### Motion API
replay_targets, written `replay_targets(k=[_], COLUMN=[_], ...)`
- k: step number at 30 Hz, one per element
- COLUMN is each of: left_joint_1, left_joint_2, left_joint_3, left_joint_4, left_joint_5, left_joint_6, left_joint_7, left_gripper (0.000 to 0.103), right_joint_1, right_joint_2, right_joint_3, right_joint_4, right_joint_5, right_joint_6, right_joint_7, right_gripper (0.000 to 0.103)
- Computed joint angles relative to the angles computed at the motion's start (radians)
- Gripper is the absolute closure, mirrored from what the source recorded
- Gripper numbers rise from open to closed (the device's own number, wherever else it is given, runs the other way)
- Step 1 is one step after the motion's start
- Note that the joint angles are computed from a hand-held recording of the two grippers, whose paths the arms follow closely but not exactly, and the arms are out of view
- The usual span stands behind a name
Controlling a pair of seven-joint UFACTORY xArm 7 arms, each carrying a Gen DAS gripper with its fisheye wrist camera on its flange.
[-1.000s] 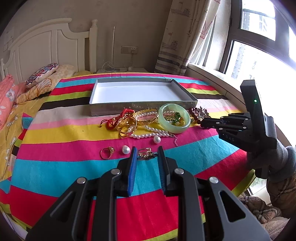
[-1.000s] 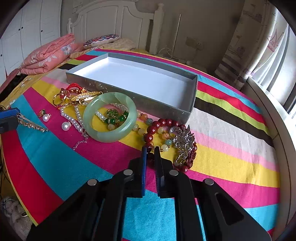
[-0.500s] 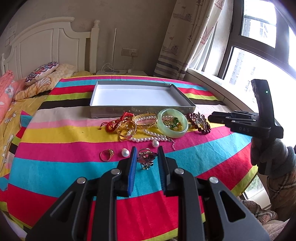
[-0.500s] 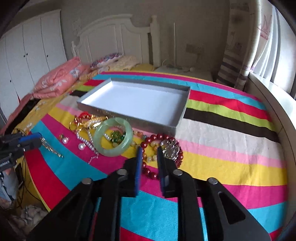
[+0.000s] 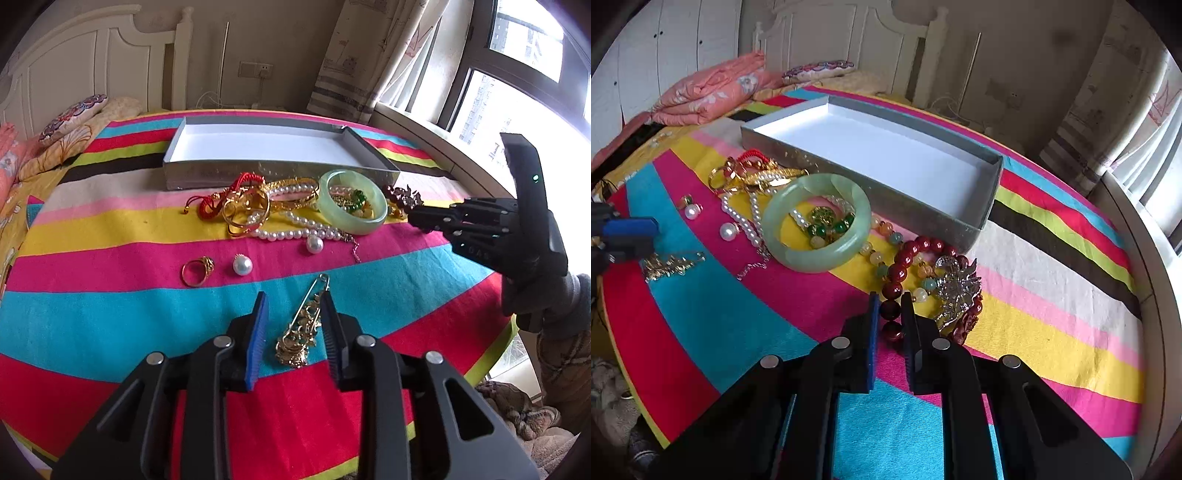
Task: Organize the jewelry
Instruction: 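Carry both items into the white tray and open both tools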
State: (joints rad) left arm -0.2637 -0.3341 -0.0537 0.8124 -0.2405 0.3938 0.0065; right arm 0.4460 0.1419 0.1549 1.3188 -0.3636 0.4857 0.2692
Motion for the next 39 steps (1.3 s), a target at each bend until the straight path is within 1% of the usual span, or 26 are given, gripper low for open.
replay_targets(k=[2, 3, 4, 5, 6, 7, 8, 9, 10, 12, 13, 14, 15, 17, 20, 21, 23, 27, 29, 32, 34, 36, 39], left_joint_1=[-0.008, -0.004, -0.012, -0.015, -0.008, 0.011, 0.027, 0.069, 0.076, 0.019, 0.024, 0.039, 0.039, 0.016, -0.004, -0.006, -0.003, 0.033, 0.045, 0.067, 0.067, 0.062, 0.064], left_joint_2=[0.024, 0.025, 0.027, 0.030, 0.033, 0.039, 0.045, 0.053, 0.057, 0.067, 0.066, 0.065, 0.061, 0.044, 0.019, 0.020, 0.037, 0.139, 0.220, 0.354, 0.442, 0.525, 0.631], left_joint_3=[0.006, -0.004, -0.003, -0.006, -0.018, -0.044, -0.065, -0.111, -0.123, -0.073, -0.080, -0.097, -0.098, -0.074, -0.044, -0.038, -0.025, -0.032, -0.034, -0.042, -0.033, -0.019, -0.003], left_joint_4=[0.014, 0.006, 0.005, 0.008, 0.010, 0.010, 0.014, 0.026, 0.034, 0.047, 0.049, 0.049, 0.047, 0.046, 0.065, 0.084, 0.137, 0.290, 0.391, 0.546, 0.647, 0.748, 0.891], left_joint_5=[-0.008, 0.005, 0.001, 0.004, 0.026, 0.073, 0.140, 0.209, 0.237, 0.194, 0.208, 0.249, 0.259, 0.220, 0.166, 0.152, 0.128, 0.142, 0.142, 0.234, 0.281, 0.319, 0.313], left_joint_6=[0.024, 0.005, 0.002, 0.005, 0.005, 0.000, -0.002, 0.005, 0.015, 0.026, 0.029, 0.023, 0.018, 0.011, 0.001, 0.002, 0.015, 0.043, 0.073, 0.123, 0.162, 0.200, 0.271], left_joint_7=[0.016, 0.018, 0.033, 0.041, 0.038, 0.014, -0.023, -0.066, -0.071, -0.022, -0.031, -0.058, -0.066, -0.044, -0.017, -0.013, -0.004, -0.028, -0.045, -0.132, -0.185, -0.238, -0.273], left_gripper=[0.064, 0.060, 0.052, 0.048, 0.047, 0.048, 0.054, 0.079, 0.088, 0.088, 0.088, 0.088, 0.088, 0.088, 0.088, 0.088, 0.088, 0.088, 0.088, 0.088, 0.088, 0.088, 0.088], right_joint_1=[-0.012, -0.021, -0.031, -0.041, -0.052, -0.063, -0.074, -0.079, -0.086, -0.095, -0.095, -0.094, -0.093, -0.091, -0.085, -0.083, -0.078, -0.070, -0.058, -0.027, -0.003, 0.004, -0.002], right_joint_2=[-0.026, -0.038, -0.048, -0.057, -0.066, -0.072, -0.079, -0.082, -0.082, -0.088, -0.090, -0.094, -0.098, -0.105, -0.110, -0.107, -0.091, -0.008, 0.053, 0.162, 0.247, 0.338, 0.477], right_joint_3=[0.003, 0.007, 0.012, 0.017, 0.022, 0.029, 0.036, 0.040, 0.044, 0.050, 0.050, 0.048, 0.046, 0.044, 0.040, 0.039, 0.034, 0.025, 0.019, 0.001, -0.014, -0.011, 0.021], right_joint_4=[-0.026, -0.035, -0.040, -0.043, -0.045, -0.044, -0.043, -0.034, -0.023, -0.008, 0.000, 0.006, 0.010, 0.021, 0.041, 0.051, 0.078, 0.184, 0.255, 0.388, 0.498, 0.623, 0.825], right_joint_5=[0.037, 0.070, 0.110, 0.158, 0.215, 0.287, 0.362, 0.417, 0.478, 0.594, 0.619, 0.629, 0.633, 0.651, 0.632, 0.621, 0.564, 0.480, 0.435, 0.369, 0.333, 0.342, 0.406], right_joint_6=[-0.044, -0.067, -0.086, -0.104, -0.123, -0.137, -0.148, -0.152, -0.155, -0.162, -0.166, -0.173, -0.179, -0.185, -0.191, -0.191, -0.187, -0.138, -0.106, -0.047, 0.003, 0.062, 0.150], right_joint_7=[-0.004, -0.015, -0.033, -0.056, -0.085, -0.128, -0.174, -0.207, -0.248, -0.321, -0.333, -0.338, -0.342, -0.354, -0.345, -0.339, -0.299, -0.233, -0.198, -0.148, -0.115, -0.104, -0.124], right_gripper=[0.090, 0.090, 0.090, 0.090, 0.090, 0.090, 0.090, 0.090, 0.090, 0.090, 0.090, 0.090, 0.090, 0.090, 0.090, 0.090, 0.090, 0.090, 0.090, 0.090, 0.090, 0.090, 0.090])
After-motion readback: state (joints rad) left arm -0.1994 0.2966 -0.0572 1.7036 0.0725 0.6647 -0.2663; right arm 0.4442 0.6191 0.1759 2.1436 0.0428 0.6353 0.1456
